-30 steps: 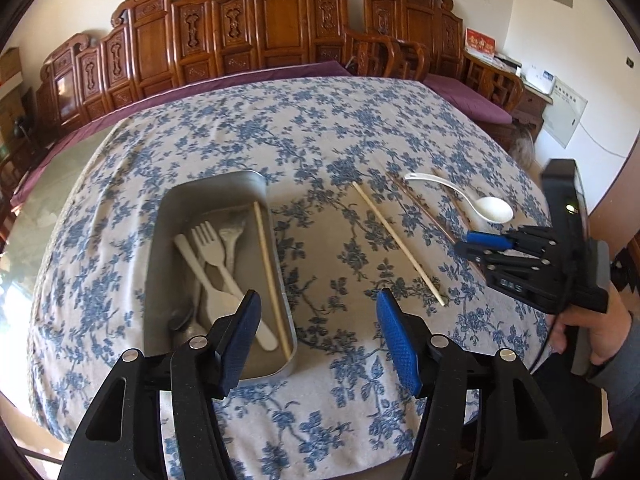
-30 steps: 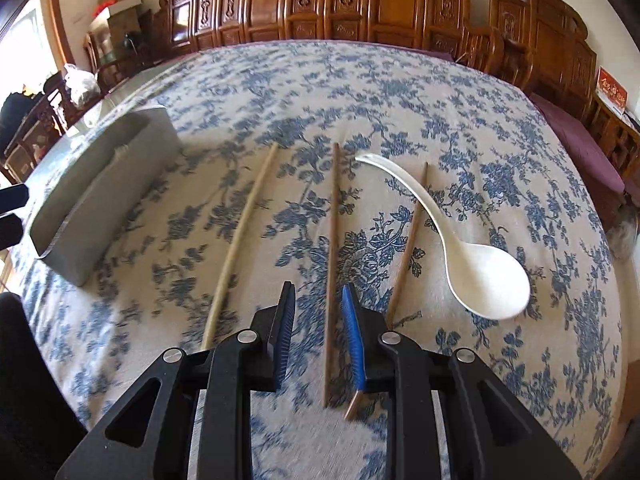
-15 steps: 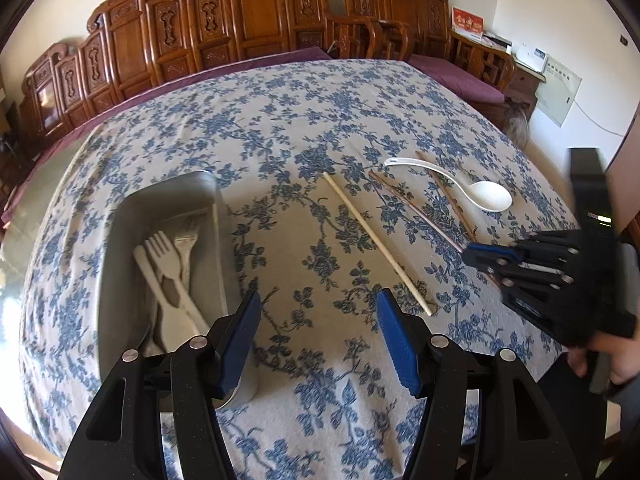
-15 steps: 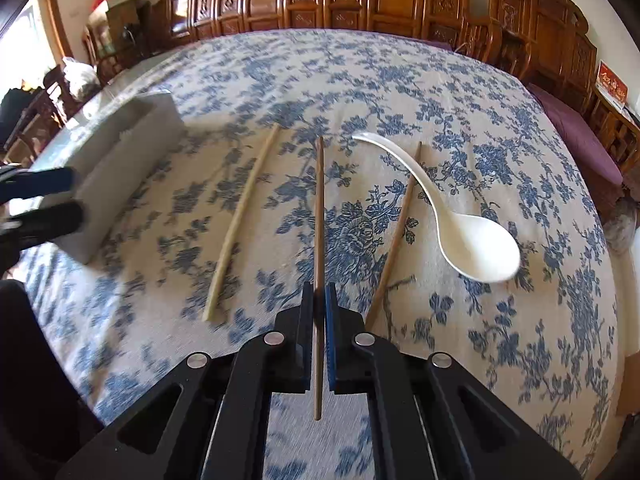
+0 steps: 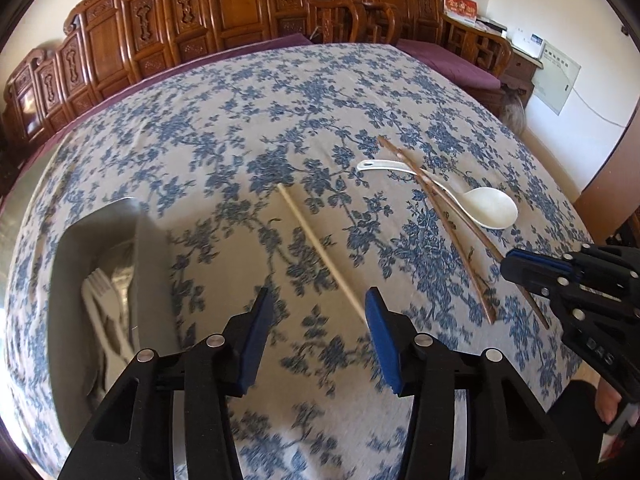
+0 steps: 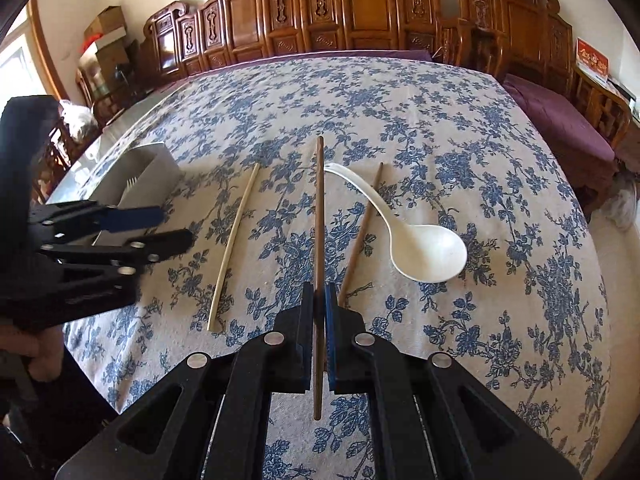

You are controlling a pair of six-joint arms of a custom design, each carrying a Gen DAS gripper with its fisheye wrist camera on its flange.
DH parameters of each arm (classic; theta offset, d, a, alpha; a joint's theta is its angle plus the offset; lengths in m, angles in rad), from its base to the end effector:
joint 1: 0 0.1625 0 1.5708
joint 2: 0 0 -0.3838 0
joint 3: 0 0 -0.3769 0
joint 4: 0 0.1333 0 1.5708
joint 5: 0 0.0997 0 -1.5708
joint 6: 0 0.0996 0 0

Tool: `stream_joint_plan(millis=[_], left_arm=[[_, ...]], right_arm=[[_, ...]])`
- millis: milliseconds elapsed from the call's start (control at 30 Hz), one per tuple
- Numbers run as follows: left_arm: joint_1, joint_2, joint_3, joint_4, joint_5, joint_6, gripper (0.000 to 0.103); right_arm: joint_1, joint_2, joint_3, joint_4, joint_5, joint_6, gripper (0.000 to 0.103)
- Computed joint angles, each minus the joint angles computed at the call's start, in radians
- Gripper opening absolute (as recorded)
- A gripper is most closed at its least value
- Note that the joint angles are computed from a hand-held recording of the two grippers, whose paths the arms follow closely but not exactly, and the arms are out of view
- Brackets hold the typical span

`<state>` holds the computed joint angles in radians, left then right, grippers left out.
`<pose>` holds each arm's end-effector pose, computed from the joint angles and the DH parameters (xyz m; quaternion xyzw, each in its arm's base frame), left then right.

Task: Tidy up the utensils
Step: 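Grasp another wooden chopstick with the left tool while the right tool holds its chopstick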

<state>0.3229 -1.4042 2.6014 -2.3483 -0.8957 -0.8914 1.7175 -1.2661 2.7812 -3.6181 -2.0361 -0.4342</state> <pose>-0.1850 -0.2681 0.0785 0.2315 0.8960 -0.1896 0.3280 0.1267 -0.2514 0.1262 0.2108 -0.9169 0.2214 0.2568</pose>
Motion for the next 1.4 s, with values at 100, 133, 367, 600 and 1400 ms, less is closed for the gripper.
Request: stream_joint_plan(millis=[100, 133, 367, 600, 1400], left_arm=[[0.034, 0.07, -0.019, -0.068, -0.008, 0.029, 0.037], [0.048, 0.096, -0.027, -0.094, -0.012, 0.041, 0.036], [0.12, 0.207, -0.066, -0.178, -0.022, 0.081, 0.02], [0.137, 0.211, -0.062, -0.188, -0.025, 0.09, 0.008], [-0.041, -0.206, 0.009, 0.274, -0.003, -0.092, 0.004]], right_arm=[[-0.01, -0.002, 0.001, 0.0, 0.004, -0.004, 0.006], [-0.014, -0.002, 0.002, -0.001, 0.006, -0.005, 0.006], [-0.028, 0.002, 0.003, -0.003, 0.02, -0.008, 0.006], [-0.025, 0.008, 0.003, -0.004, 0.024, -0.009, 0.006], [0.142, -0.03, -0.02, 0.083, 0.003, 0.054, 0.006]])
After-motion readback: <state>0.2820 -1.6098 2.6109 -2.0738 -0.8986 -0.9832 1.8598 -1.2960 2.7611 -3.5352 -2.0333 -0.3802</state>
